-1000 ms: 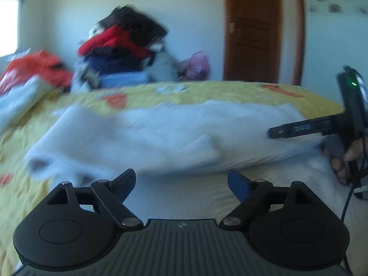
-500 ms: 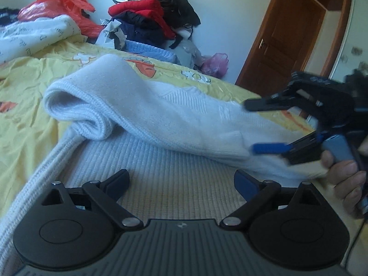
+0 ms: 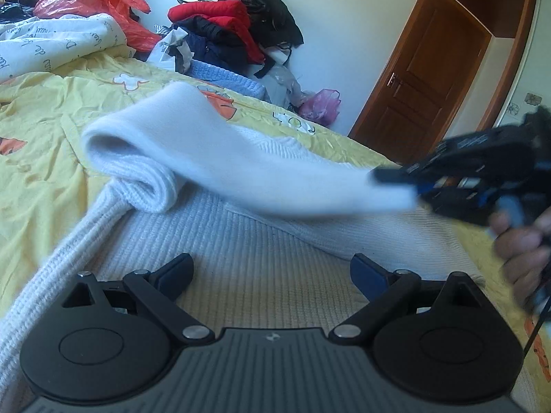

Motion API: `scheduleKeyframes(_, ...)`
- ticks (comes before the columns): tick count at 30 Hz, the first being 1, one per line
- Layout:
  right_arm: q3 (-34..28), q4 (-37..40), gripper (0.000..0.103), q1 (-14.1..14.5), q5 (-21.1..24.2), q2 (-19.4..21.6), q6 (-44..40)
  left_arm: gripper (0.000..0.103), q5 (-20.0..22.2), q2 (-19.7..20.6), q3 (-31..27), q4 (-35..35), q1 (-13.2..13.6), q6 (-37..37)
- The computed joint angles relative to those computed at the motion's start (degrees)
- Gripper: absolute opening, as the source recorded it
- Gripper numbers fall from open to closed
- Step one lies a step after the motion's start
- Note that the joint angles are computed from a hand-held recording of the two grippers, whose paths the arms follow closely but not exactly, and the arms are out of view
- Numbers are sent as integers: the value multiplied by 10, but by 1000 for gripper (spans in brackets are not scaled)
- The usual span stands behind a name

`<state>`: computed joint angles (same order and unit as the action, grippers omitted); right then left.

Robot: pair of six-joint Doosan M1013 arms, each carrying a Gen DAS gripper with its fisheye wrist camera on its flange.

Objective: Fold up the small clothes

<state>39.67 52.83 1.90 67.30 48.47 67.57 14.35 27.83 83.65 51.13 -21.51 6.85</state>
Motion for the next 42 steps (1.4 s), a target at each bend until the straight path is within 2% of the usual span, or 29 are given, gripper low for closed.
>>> scheduleKeyframes(5,-21,-60,10,-32,-23,-5,13,99,0,0,0,0,0,1)
scheduleKeyframes(10,24,-108,9,-61,-51,-20,43,99,4,1,-2,-5,0,9)
scheduleKeyframes(14,67,-126,9,-62,-67,-30,46,99,13,2,-7,-14,-2,25)
scheduleKeyframes(18,105,-119,9,-55,-110,-41,29,99,22,4,-11,-21,-3,38)
scheduleKeyframes(19,106,-125,14,-53,-119,-42,37,99,24,5,-11,-20,-4,39)
scheduleKeyframes(21,113,-124,13,-54,-132,-45,37,99,27,5,-12,-20,-5,41)
scheduleKeyframes(23,132,-120,20,-54,-161,-57,46,99,30,5,-12,-20,-6,42)
scheduleKeyframes(24,161,-120,23,-51,-208,-74,40,98,32,5,-13,-20,-6,44)
scheduleKeyframes(25,194,-125,34,-45,-270,-95,31,99,35,5,-14,-21,-7,47)
scheduleKeyframes(27,260,-95,45,-33,-373,-133,-24,99,46,7,-18,-26,-9,59)
scheduleKeyframes(28,282,-45,45,-31,-386,-145,-85,99,53,8,-21,-28,-11,68)
scheduleKeyframes(29,298,-7,46,-29,-378,-154,-148,99,63,9,-24,-30,-13,77)
scheduleKeyframes(31,321,-15,49,-16,-380,-166,-207,99,87,13,-34,-39,-18,104)
scheduleKeyframes(32,324,-49,51,-8,-377,-167,-203,99,103,17,-42,-48,-20,125)
scheduleKeyframes(35,319,-188,52,10,-352,-158,-98,103,159,30,-70,-83,-29,213)
scheduleKeyframes(37,346,-193,61,17,-391,-167,-105,103,198,40,-89,-94,-35,262)
scheduleKeyframes(38,358,-197,70,21,-407,-172,-119,103,211,43,-94,-91,-38,272)
scheduleKeyframes(39,371,-204,75,24,-421,-177,-131,103,213,44,-95,-88,-39,272)
scheduleKeyframes(42,395,-250,81,32,-448,-191,-112,103,208,42,-92,-97,-37,275)
